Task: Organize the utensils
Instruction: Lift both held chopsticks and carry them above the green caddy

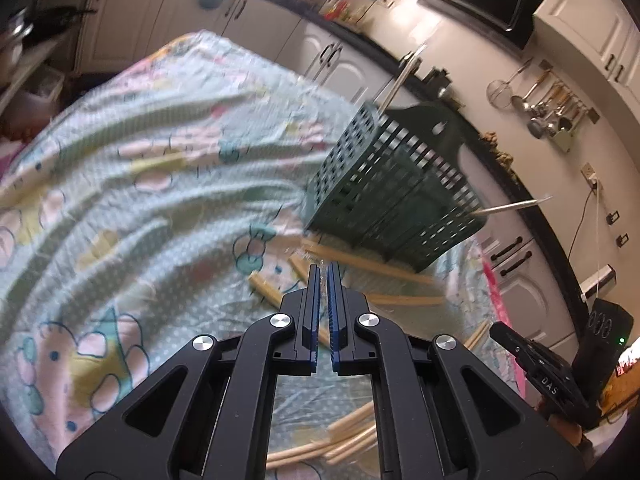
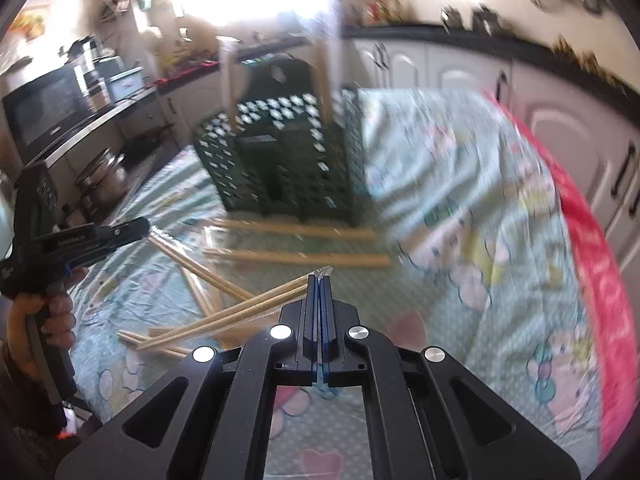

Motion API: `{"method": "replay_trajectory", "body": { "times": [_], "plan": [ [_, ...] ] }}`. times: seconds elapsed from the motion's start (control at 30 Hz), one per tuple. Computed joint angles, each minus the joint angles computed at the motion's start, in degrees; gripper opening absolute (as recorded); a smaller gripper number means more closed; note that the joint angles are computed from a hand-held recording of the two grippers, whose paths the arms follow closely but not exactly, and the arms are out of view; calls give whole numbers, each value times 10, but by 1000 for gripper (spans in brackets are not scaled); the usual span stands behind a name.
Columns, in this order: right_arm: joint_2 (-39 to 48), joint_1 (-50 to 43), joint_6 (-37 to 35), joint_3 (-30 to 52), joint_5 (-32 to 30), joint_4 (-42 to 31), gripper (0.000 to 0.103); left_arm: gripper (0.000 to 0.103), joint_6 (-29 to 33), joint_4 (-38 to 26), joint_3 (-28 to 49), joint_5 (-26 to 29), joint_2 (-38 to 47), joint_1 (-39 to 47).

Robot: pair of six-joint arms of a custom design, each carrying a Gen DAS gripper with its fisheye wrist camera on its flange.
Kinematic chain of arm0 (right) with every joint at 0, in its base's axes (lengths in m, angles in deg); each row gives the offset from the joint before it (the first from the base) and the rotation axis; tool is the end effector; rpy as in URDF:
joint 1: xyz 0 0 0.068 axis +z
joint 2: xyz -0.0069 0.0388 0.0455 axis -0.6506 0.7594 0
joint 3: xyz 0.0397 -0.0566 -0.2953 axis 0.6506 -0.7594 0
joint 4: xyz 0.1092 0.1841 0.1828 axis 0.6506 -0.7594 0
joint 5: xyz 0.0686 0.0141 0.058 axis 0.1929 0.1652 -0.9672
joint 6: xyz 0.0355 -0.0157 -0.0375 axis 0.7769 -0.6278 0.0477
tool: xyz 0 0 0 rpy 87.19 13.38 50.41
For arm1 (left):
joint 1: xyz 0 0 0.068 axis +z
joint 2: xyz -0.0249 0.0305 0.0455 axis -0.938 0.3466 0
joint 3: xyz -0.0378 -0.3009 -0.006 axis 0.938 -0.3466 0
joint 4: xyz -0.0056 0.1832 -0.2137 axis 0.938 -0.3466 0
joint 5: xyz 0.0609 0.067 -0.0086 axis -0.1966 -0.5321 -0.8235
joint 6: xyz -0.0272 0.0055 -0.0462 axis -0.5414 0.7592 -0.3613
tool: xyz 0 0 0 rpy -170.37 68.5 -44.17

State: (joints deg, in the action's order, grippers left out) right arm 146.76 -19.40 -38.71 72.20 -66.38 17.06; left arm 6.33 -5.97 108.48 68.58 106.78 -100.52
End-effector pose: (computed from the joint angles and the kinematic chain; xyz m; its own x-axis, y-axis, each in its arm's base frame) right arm 0.1648 0.0554 0.1436 -0.6610 0.1596 -0.7332 0.0676 0.9858 0.1537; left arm 0.3033 -0.1938 0.1219 -0.7847 -0.0070 -0.6198 0.3965 0.7629 -0.5106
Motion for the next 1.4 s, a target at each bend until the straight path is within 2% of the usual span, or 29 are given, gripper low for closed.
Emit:
{"method": "replay_trajectory", "body": {
  "times": [0.23,0.53,0.8,1.4],
  "plan": [
    [-21,104,-19,57,81,-41,1,2,24,-5,-19,-15,-68,-10],
    [-11,170,-40,121,124,-59,1,1,45,-27,-17,-29,-126,-36],
    [-18,179,-56,153,132,-66,1,1,58,-51,2,-31,-157,-51],
    [-57,157,-124,227,150,-90,1,1,68,-108,100,-18,-181,-70]
  ]
}}
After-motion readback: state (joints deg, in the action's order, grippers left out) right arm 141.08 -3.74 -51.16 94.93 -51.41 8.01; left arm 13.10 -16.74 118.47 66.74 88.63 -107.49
